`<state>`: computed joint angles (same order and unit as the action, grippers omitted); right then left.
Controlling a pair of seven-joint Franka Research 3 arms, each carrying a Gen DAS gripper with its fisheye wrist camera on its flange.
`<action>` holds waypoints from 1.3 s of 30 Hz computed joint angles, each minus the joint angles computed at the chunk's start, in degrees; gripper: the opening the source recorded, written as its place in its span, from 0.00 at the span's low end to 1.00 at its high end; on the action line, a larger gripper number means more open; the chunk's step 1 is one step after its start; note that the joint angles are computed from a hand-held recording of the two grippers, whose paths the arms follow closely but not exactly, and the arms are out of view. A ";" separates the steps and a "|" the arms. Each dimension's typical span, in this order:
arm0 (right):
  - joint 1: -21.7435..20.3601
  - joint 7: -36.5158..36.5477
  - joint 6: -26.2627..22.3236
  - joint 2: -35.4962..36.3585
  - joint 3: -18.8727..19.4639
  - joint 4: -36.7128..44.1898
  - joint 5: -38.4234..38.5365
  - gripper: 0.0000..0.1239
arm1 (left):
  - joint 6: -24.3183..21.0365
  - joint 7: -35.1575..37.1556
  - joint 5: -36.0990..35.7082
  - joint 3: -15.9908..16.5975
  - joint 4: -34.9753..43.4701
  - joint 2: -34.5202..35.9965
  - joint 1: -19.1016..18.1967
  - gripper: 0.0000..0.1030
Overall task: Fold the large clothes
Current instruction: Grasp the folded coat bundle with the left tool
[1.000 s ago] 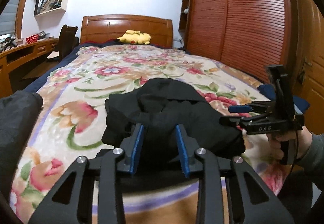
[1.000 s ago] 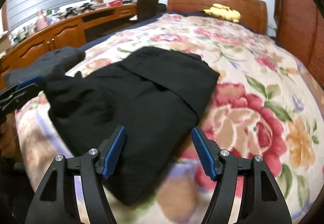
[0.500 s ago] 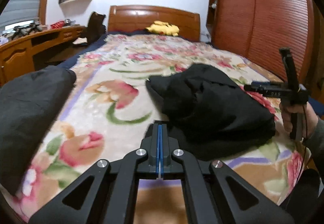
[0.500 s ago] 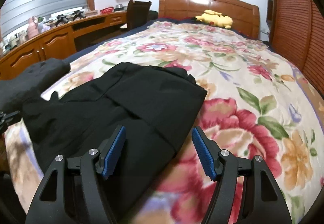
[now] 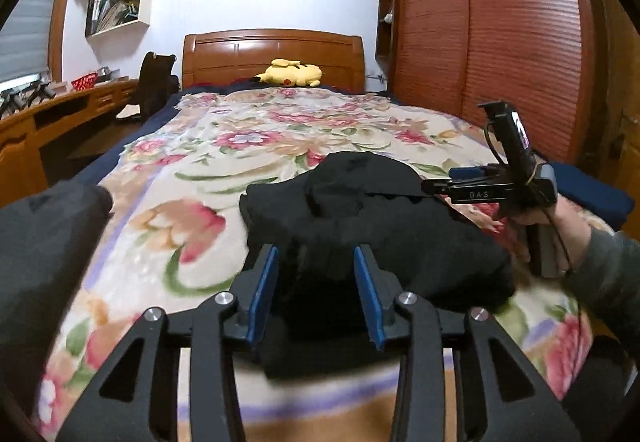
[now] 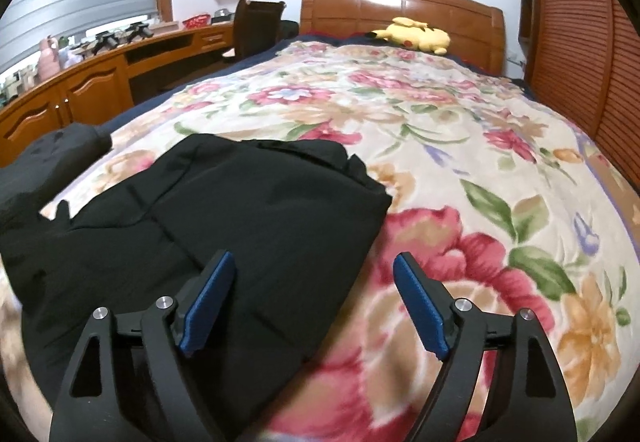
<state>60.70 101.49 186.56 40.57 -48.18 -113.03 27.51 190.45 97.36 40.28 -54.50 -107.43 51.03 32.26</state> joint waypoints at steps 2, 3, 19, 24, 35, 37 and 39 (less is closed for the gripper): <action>-1.22 -0.16 0.08 0.38 0.64 0.82 -0.19 0.68 | -2.49 0.15 -1.27 0.42 2.66 1.22 -1.82 0.37; -2.28 -0.23 0.19 0.54 1.27 1.42 -0.26 0.68 | -2.86 0.63 -2.23 0.60 3.12 1.42 -2.29 0.37; -30.35 -4.35 -3.93 -1.75 27.10 13.86 -7.92 0.71 | -1.74 4.78 -6.83 3.58 -1.84 -2.28 -0.39 0.09; -34.82 -2.46 -5.74 0.42 31.45 17.82 -11.13 0.73 | -0.93 3.09 -5.22 3.83 -2.50 -2.85 0.11 0.20; -38.57 -4.96 -0.11 -0.46 36.87 14.60 -9.50 0.74 | -3.74 3.18 -5.23 1.75 -4.78 -2.88 3.54 0.34; -41.15 -6.24 -0.18 -0.95 40.01 14.45 -9.34 0.74 | -5.80 4.16 -6.57 1.61 -4.12 -2.51 3.27 0.34; -44.26 -7.62 -0.26 -1.24 43.77 14.38 -9.22 0.74 | -8.24 5.48 -8.24 1.37 -3.30 -1.92 3.06 0.35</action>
<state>16.44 93.86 186.30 39.33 -4.41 -98.65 18.29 182.21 102.84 32.05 -53.13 -110.73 49.10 35.33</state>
